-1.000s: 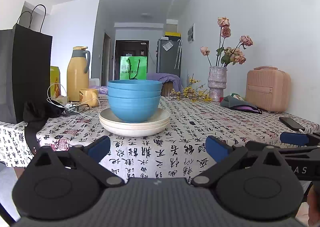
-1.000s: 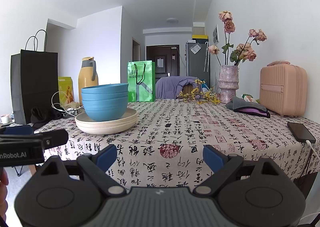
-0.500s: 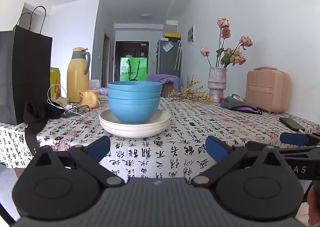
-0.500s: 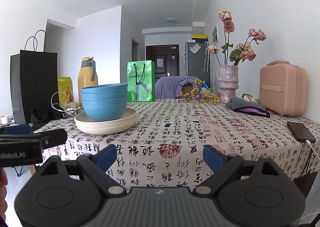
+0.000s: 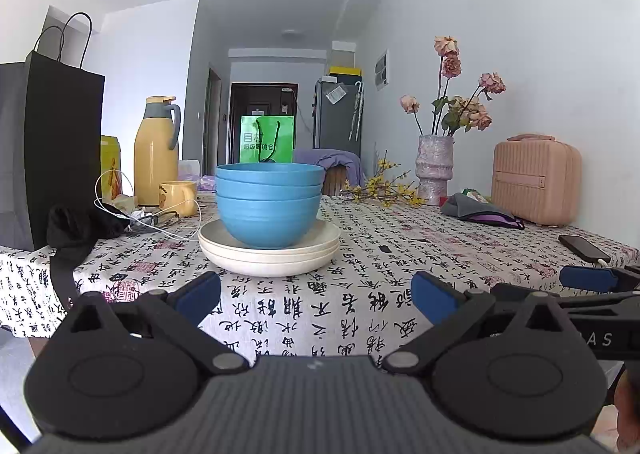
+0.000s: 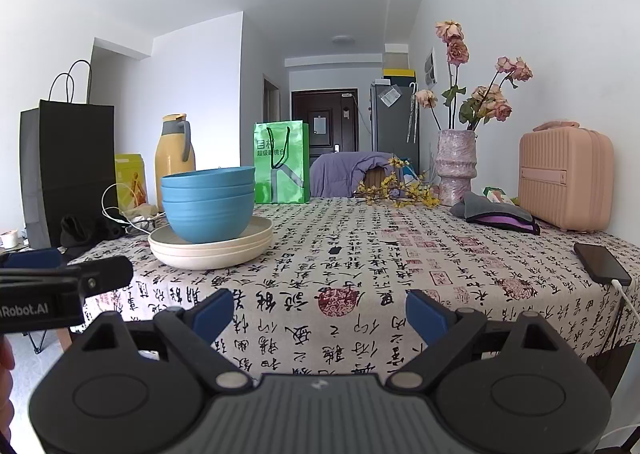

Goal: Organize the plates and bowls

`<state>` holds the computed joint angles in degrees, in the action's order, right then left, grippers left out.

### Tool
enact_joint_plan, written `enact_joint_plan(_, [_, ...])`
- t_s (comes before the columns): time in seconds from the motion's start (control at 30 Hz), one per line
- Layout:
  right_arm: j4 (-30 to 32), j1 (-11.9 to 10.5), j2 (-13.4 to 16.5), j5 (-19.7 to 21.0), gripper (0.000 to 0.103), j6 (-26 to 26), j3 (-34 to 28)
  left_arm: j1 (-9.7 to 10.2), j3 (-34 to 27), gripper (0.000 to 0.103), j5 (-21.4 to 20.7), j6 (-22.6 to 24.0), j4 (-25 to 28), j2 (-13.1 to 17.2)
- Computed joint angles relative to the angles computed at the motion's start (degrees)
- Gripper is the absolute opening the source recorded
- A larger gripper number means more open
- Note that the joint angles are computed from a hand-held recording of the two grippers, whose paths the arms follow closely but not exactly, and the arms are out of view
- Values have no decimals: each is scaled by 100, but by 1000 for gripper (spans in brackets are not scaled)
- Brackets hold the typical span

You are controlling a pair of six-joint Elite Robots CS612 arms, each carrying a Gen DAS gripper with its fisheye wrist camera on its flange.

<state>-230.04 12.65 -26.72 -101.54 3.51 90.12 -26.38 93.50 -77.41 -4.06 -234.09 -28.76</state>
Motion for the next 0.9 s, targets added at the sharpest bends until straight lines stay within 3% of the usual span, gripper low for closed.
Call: enact_joint_plan(0.9, [47,-8,1,16,93,33,2,-22,8,103,104,80,0,-7])
